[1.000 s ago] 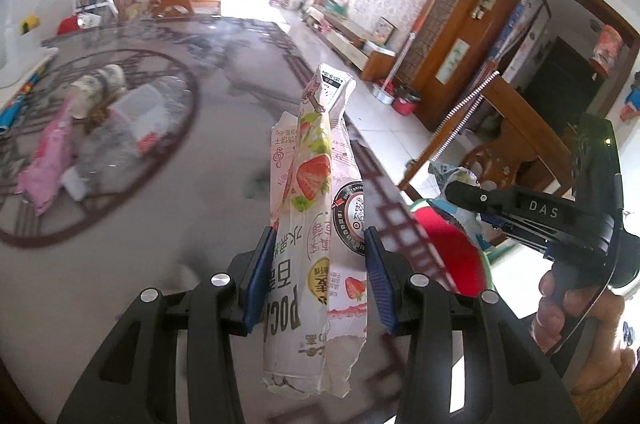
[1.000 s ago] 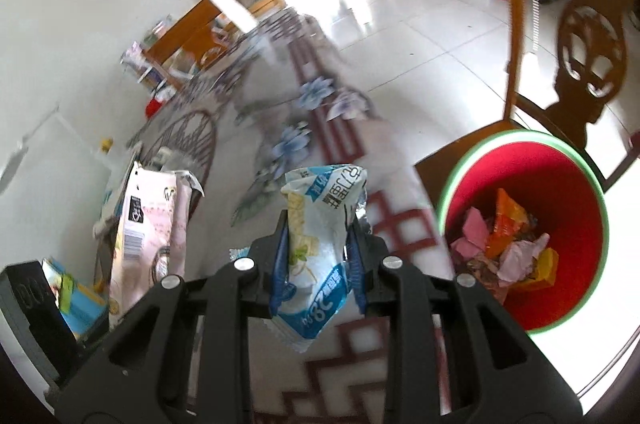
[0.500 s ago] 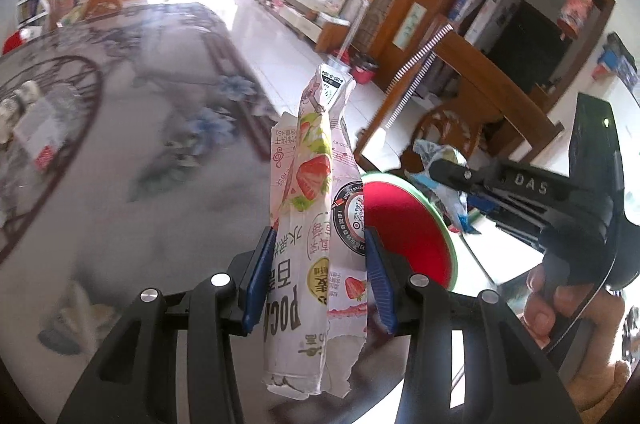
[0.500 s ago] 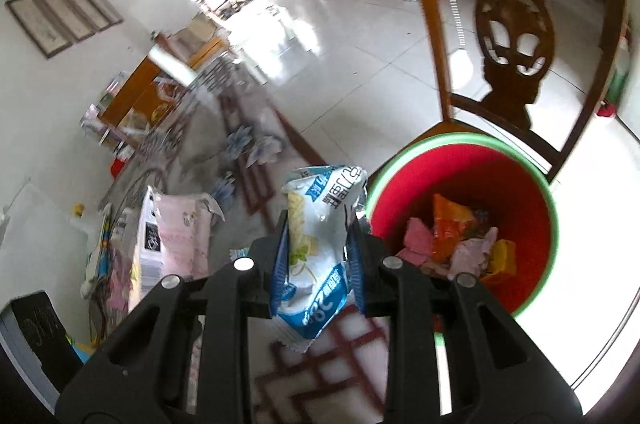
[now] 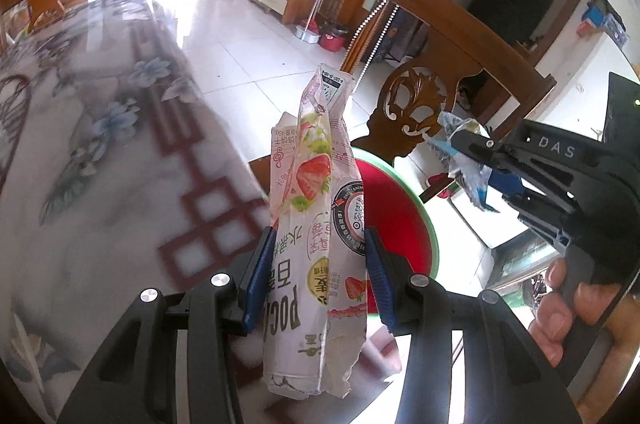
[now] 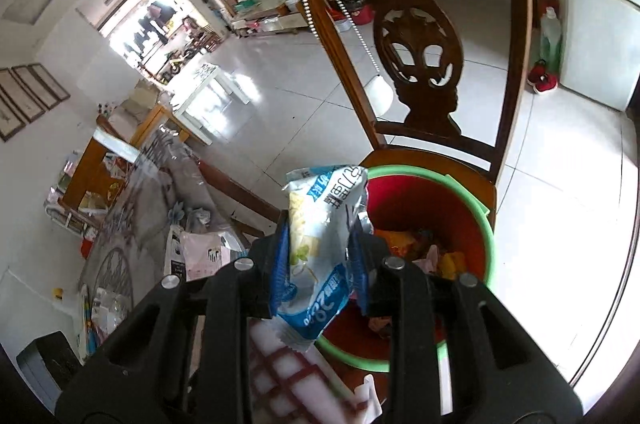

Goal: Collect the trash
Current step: 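Carry the POCKY box and blue-white bag over the red bin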

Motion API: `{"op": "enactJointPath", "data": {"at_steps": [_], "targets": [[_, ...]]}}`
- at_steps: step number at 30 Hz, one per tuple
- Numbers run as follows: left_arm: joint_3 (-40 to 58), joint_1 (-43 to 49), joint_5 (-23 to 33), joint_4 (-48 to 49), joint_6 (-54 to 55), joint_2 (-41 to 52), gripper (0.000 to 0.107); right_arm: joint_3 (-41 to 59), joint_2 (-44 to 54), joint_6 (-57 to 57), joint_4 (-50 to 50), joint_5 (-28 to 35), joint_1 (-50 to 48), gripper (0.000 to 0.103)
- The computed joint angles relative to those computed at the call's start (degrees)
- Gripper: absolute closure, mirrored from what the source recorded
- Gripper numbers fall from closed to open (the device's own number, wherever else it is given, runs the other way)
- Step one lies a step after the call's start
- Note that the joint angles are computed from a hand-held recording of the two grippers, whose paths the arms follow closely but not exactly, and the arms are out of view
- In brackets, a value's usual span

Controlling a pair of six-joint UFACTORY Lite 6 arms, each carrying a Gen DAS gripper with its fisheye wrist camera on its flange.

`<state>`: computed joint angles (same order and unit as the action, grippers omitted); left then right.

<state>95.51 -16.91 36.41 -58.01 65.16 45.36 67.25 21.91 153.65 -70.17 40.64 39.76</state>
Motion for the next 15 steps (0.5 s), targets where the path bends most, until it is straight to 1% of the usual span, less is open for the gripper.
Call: {"op": "enactJointPath", "data": {"at_steps": [10,13,14,15], "targets": [[2.04,-1.66,0.05,1.03,-1.94,1.88,0.065,1.00,0.24,-0.64,0.90,2.97,0.47,0.075],[3.15,-2.02,0.00,2.01,-3.05,2.56,0.063,0.82,0.24,-0.86,1.39,2.23,0.16,0.075],[3.14,-2.16,-0.42,2.39,-3.43,2.57,0.061,0.89,0.40,-1.12,1.91,1.82,-0.12,0.073],[3.38,-2.26,-0.73,2.79,-4.01,2.65,0.059,0.99,0.39,-1.19,2.36,1.89,-0.13,0.064]]}}
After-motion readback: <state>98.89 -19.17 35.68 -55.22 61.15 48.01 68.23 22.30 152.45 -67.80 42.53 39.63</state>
